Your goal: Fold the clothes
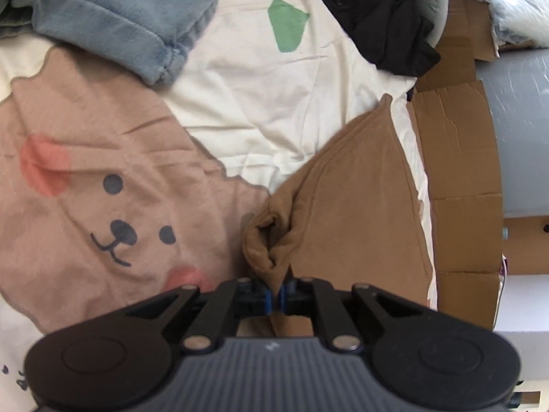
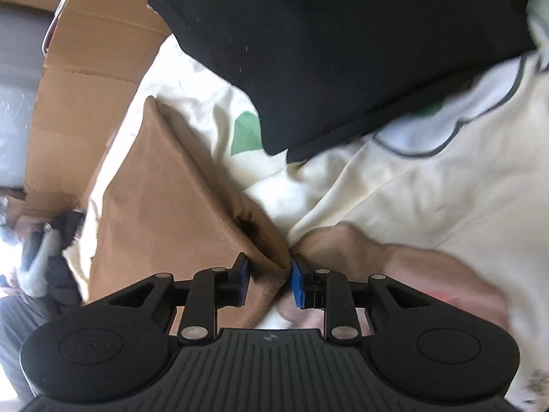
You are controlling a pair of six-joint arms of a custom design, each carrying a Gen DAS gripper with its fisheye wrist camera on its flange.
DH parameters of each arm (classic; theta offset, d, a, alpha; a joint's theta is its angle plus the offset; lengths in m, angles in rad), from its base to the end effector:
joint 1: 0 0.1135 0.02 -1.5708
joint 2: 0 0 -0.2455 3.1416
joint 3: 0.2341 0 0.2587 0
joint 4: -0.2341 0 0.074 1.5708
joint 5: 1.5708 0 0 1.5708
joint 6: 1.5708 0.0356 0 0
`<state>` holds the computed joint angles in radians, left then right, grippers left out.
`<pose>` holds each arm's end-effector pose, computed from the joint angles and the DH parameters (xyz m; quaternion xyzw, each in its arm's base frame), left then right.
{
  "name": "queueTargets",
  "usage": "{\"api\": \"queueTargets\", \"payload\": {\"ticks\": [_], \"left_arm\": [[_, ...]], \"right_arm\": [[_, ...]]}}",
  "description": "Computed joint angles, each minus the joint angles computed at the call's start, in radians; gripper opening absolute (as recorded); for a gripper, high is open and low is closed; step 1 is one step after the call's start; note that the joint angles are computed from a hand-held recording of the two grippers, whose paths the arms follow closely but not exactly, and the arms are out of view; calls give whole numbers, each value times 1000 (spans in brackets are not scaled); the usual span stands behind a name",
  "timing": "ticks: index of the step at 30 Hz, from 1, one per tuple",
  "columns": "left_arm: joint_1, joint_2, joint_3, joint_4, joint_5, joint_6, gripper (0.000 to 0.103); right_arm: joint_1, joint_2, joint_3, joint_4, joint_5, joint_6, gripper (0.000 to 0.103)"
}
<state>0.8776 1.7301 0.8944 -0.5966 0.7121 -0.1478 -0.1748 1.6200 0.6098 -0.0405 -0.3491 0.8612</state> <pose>0.2008 0.2053 0.1095 -0.4376 0.8266 -0.3017 0.1847 0.2681 -0.0350 0.0842 0.4324 0.8489 0.2432 0.1820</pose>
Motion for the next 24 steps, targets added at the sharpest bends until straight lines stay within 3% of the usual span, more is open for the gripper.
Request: {"api": "queueTargets", "payload": {"ticks": [5, 10, 18, 24], "left_arm": [[3, -20, -12, 6, 6, -2, 5], [-2, -32, -20, 20, 5, -6, 5], [-15, -40, -20, 46, 8, -33, 5], [-3, -39, -20, 40, 26, -30, 5]], "right_arm": [[-19, -74, 38, -136, 56, -113, 31], [18, -92, 96, -154, 72, -165, 31], [198, 132, 324, -135, 9, -215, 31], [333, 299, 538, -251, -43, -309, 30]]}}
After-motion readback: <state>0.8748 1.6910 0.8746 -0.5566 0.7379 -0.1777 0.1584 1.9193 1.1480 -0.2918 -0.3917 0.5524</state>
